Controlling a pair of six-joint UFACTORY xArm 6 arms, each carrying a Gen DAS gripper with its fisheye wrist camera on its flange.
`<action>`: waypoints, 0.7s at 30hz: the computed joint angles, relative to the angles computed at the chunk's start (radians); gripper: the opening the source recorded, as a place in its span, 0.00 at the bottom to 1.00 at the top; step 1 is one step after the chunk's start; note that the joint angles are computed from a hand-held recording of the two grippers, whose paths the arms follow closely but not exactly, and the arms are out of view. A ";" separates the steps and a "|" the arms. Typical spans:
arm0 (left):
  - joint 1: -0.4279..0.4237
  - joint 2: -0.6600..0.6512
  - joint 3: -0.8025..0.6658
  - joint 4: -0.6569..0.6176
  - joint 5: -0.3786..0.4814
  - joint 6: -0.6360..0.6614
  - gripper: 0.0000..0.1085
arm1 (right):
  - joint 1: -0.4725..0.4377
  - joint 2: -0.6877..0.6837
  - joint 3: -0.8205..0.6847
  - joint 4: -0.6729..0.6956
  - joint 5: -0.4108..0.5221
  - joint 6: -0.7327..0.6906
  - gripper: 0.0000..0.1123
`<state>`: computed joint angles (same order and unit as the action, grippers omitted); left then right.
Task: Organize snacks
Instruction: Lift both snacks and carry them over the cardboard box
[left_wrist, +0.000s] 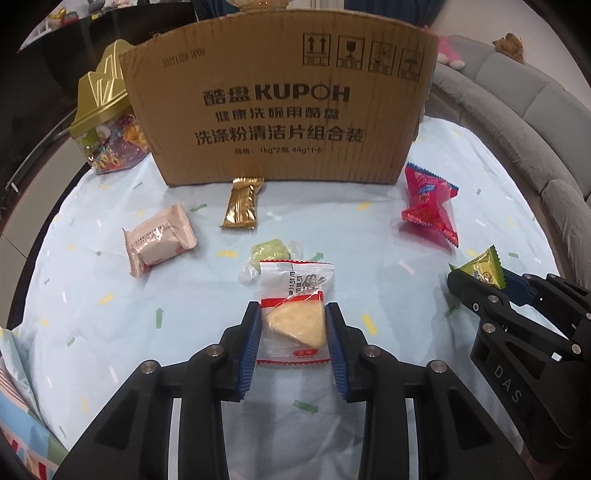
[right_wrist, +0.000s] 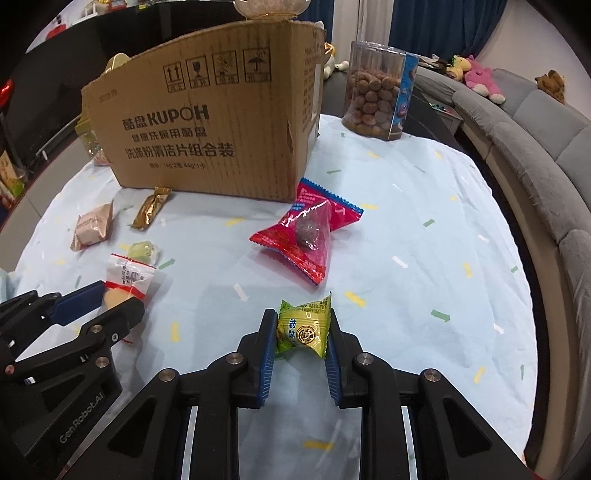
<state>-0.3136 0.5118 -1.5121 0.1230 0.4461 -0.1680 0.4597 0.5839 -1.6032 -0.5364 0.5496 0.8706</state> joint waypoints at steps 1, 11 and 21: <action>0.001 -0.005 0.005 0.000 -0.003 -0.001 0.32 | 0.002 -0.004 0.002 -0.003 0.002 0.003 0.22; 0.013 -0.066 0.042 -0.001 -0.031 0.003 0.32 | 0.020 -0.050 0.007 -0.051 0.035 0.043 0.22; 0.029 -0.118 0.061 -0.012 -0.043 0.005 0.32 | 0.048 -0.082 -0.013 -0.091 0.078 0.063 0.22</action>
